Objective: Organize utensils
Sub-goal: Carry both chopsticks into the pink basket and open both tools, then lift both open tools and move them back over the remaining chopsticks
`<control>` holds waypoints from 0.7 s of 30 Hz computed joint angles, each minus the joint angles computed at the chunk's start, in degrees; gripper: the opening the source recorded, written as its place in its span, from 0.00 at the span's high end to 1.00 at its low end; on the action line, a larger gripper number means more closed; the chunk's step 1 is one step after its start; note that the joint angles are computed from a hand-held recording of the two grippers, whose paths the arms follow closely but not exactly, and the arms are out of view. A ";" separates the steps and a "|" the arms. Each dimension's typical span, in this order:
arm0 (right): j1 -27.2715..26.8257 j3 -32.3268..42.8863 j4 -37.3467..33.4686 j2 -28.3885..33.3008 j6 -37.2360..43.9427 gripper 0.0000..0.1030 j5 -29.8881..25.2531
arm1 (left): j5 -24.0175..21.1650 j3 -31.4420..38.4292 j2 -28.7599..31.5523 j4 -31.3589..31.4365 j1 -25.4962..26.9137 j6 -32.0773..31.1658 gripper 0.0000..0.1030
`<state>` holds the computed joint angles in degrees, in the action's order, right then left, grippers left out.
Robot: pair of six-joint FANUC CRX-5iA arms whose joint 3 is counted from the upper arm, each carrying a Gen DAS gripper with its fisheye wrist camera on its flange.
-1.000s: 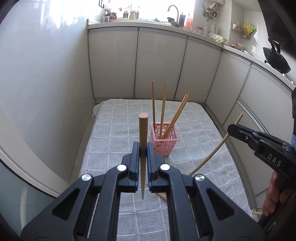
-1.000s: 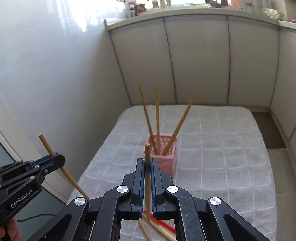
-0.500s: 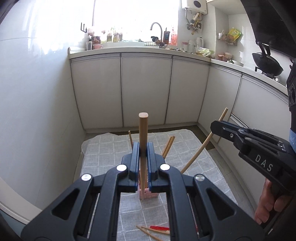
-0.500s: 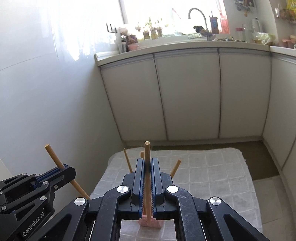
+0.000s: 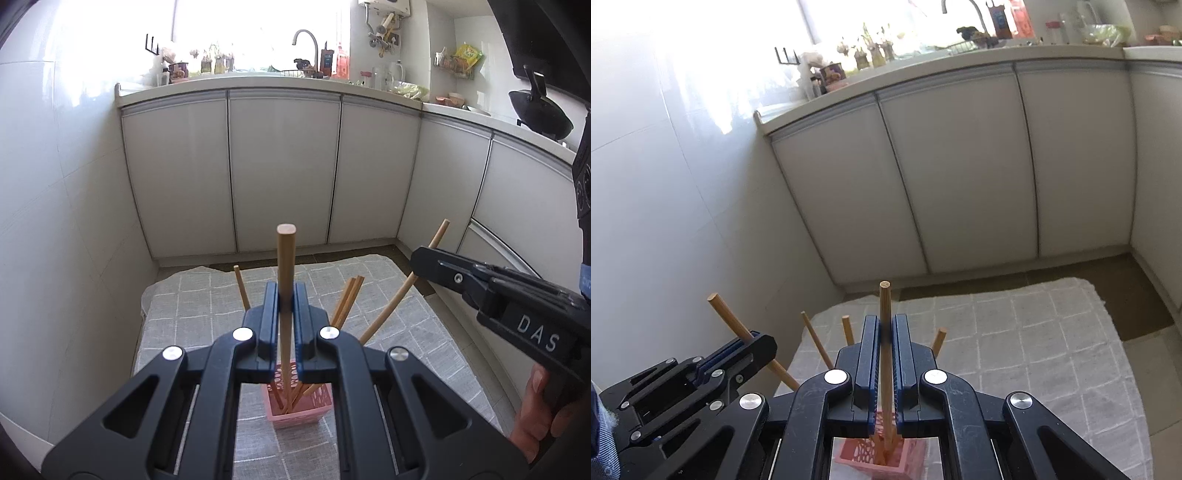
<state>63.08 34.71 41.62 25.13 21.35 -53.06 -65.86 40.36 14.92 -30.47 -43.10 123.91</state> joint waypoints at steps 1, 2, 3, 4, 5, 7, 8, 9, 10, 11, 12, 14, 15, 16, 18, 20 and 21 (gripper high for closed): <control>-0.10 0.23 -0.46 0.40 0.44 0.97 -0.20 | -0.25 -0.03 0.34 0.13 0.10 -0.21 0.92; -0.14 0.04 -0.61 0.65 0.42 0.97 -0.21 | -0.23 -0.06 0.65 0.36 0.23 -0.17 0.92; -0.18 -0.01 -0.99 0.90 0.58 0.97 -0.23 | -0.12 -0.06 0.91 0.82 0.43 -0.21 0.92; -0.27 0.12 -1.67 1.17 0.97 0.97 -0.27 | -0.08 -0.29 1.06 1.36 0.66 -0.20 0.92; -0.32 0.00 -2.18 1.31 1.10 0.97 -0.21 | -0.17 -0.26 1.32 1.86 0.91 -0.33 0.92; -0.45 0.00 -3.06 1.60 1.46 0.97 -0.33 | -0.49 -0.18 1.78 2.40 1.13 -0.63 0.92; -0.51 -0.05 -3.39 1.68 1.52 0.97 -0.37 | -0.59 -0.07 1.94 2.59 1.22 -0.75 0.92; -0.59 -0.19 -3.69 1.67 1.51 0.97 -0.33 | -0.57 -0.13 2.00 2.82 1.32 -0.81 0.92; -0.65 -0.30 -3.94 1.66 1.50 0.97 -0.34 | -0.67 0.00 2.17 3.02 1.36 -0.88 0.92; -0.77 0.30 -4.31 2.08 1.78 0.97 -0.60 | -0.70 -0.07 2.16 3.18 1.40 -0.84 0.92; -0.85 0.29 -4.57 2.05 1.87 0.97 -0.64 | -0.54 0.03 2.35 3.48 1.63 -0.96 0.92; -0.98 0.07 -5.20 1.88 2.11 0.96 -0.41 | -0.35 -0.05 2.33 3.47 1.67 -0.80 0.92; -1.00 0.09 -5.70 1.76 2.40 0.96 -0.36 | -0.33 0.07 2.44 3.60 1.76 -0.90 0.91; -0.96 0.15 -5.85 1.67 2.24 0.96 -0.51 | -0.44 0.13 2.44 3.76 1.74 -1.03 0.88; -0.92 -0.26 -5.68 1.24 1.72 0.91 -0.34 | -0.74 0.41 2.56 3.70 1.71 -1.23 0.81; -0.94 -0.03 -6.09 1.01 2.04 0.89 -0.64 | -1.12 0.48 2.34 3.10 1.30 -1.00 0.75; -0.84 -0.14 -6.02 0.77 2.00 0.88 -0.89 | -1.25 0.57 2.30 3.10 1.28 -1.04 0.74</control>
<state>62.24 34.57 35.60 25.89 23.35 -53.95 -67.11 40.92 17.22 -27.37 -41.83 122.87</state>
